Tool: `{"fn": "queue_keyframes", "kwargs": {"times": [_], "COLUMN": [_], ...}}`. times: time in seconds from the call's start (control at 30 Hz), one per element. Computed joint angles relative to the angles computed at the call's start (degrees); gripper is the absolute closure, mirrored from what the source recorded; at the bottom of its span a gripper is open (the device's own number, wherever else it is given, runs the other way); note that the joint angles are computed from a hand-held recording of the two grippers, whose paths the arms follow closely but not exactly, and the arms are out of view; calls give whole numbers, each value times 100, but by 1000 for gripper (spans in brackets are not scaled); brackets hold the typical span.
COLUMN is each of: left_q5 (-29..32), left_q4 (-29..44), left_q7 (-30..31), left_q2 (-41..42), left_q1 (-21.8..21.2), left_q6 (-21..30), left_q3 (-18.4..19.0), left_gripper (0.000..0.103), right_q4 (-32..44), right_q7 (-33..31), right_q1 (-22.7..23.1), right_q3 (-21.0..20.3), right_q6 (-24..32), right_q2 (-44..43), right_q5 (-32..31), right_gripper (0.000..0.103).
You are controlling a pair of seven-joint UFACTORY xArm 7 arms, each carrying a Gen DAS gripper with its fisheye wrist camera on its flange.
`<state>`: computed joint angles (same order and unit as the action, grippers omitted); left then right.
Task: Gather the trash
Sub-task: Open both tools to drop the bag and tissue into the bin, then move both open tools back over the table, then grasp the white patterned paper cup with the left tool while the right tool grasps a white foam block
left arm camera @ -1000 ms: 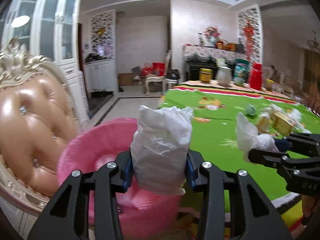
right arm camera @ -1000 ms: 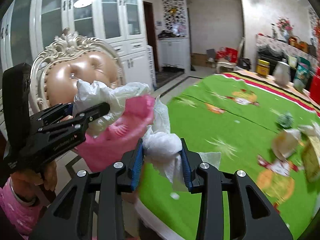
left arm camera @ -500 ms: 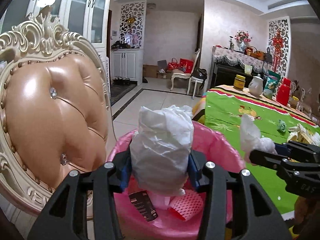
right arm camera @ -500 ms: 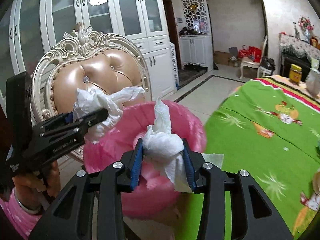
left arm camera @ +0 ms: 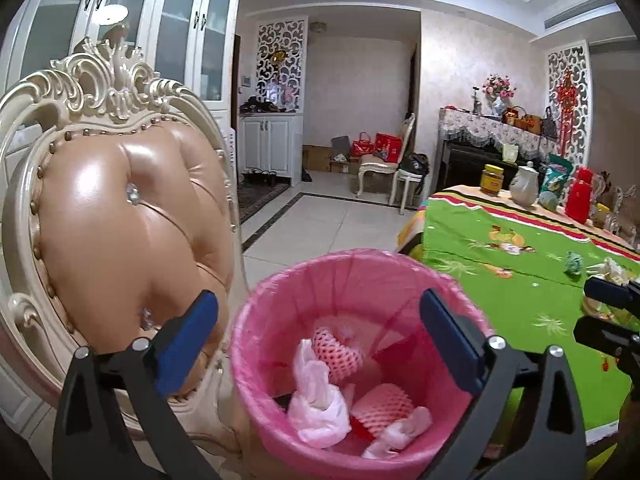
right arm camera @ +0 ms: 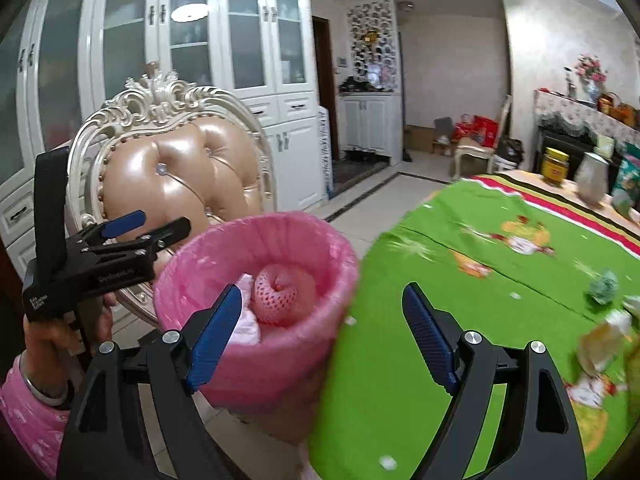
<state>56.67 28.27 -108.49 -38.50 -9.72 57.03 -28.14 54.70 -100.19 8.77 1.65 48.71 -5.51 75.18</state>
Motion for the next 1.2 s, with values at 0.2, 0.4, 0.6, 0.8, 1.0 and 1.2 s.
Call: {"fn": "queue_keyframes", "kwargs": {"times": [0.2,0.4,0.6,0.8,1.0,1.2], "left_q5": [440,1222,1930,2197,1809,954], "left_q4": [605,1712,3160,5145,7077,9135], "left_q7": [-45,-92,323,1196,2172,3413], "left_q2": [766,2289,3834,5589,7127,8547], "left_q1": [11,-202,-649,-1250,-1708,-1932], "left_q6": [-196,-503,-627,-785,-806,-541], "left_q3": [-217,-175,-40,287,701,1032], "left_gripper": [5,5,5,5,5,5], "right_q4": [-90,345,1160,2023,2575,2895], "right_q7": [-223,-11,429,819,1120,1664], "right_q1": [-328,-878,-1576,-2276,-2805,-3159], "right_q3": [-276,-557,-633,-557,-369,-126], "right_q6": [-262,-314,-642,-864,-977,-904], "right_q2": [-41,365,1115,1817,2371,2831], "right_q5": [82,157,52,-223,-605,-1146], "right_gripper": [23,23,23,23,23,23]}}
